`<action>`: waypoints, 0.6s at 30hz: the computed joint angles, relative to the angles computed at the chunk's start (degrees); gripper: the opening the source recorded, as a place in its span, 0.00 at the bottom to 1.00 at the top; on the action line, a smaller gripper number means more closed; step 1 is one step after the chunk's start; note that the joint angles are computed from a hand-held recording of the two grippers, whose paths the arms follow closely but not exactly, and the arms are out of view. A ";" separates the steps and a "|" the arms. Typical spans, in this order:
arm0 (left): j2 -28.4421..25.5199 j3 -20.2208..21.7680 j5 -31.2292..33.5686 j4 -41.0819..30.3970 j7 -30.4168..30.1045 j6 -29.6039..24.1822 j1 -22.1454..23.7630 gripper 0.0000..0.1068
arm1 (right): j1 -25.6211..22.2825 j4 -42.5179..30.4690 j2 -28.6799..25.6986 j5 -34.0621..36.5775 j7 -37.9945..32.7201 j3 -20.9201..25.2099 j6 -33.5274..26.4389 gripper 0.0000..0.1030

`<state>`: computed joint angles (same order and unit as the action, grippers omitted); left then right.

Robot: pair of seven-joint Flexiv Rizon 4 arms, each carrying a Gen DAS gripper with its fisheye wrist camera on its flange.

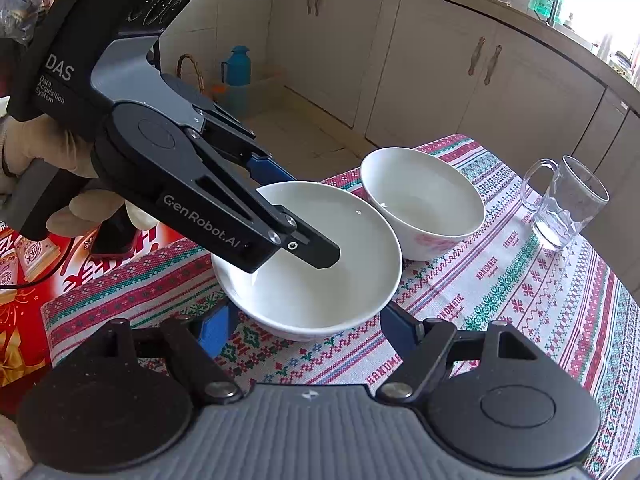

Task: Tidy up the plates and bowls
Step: 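Close the left tool on the rim of a white bowl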

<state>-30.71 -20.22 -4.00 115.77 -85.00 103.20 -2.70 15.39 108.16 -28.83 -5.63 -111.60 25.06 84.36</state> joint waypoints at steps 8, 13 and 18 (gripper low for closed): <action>1.93 0.52 -0.13 0.44 0.00 -0.50 -1.93 0.49 | -2.23 2.17 2.31 1.58 -1.24 1.71 0.59 0.80; 3.39 1.54 -0.61 0.60 -0.12 -0.68 -4.33 0.49 | -4.78 3.91 4.45 4.30 -2.91 4.07 0.82 0.80; 4.49 4.90 -1.51 -0.17 -0.13 -1.20 -9.26 0.49 | -7.84 5.65 6.85 8.40 -5.56 6.84 1.11 0.80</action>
